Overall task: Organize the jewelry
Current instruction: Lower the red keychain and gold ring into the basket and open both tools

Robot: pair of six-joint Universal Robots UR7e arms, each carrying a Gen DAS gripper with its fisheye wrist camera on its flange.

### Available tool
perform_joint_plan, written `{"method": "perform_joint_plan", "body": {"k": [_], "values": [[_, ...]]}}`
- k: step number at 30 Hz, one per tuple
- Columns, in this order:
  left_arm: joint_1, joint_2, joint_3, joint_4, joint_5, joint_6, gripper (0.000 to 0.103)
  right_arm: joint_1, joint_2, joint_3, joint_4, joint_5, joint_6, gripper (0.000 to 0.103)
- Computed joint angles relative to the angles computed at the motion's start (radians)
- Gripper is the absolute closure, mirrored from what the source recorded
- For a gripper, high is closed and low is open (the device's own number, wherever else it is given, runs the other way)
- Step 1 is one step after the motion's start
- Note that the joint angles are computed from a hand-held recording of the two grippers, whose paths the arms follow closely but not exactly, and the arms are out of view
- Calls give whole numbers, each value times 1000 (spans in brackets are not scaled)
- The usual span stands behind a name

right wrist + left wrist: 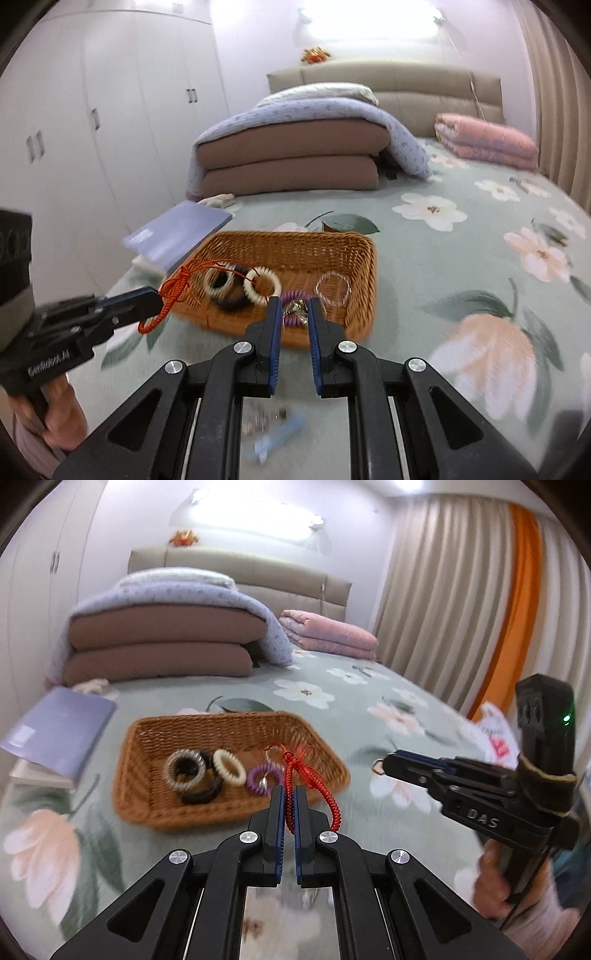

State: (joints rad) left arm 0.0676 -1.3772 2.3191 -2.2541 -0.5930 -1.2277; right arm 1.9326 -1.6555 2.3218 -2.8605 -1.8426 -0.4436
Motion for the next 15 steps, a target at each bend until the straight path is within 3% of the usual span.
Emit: {"method": "perform_joint_plan", "body": {"k": [3,7,12,15], "values": [[87,32,-14,-142,25,117,99,-19,106,-70,-9,-9,39,87],[201,85,-26,-393,-23,290,99,-36,193,-132,-18,-33,54,87],[297,153,-69,-485,-23,370,99,-57,272,-186,-14,-48,65,87],[357,199,-90,-552,-59,419,99,-58,346,-210,-45,-104,60,87]]}}
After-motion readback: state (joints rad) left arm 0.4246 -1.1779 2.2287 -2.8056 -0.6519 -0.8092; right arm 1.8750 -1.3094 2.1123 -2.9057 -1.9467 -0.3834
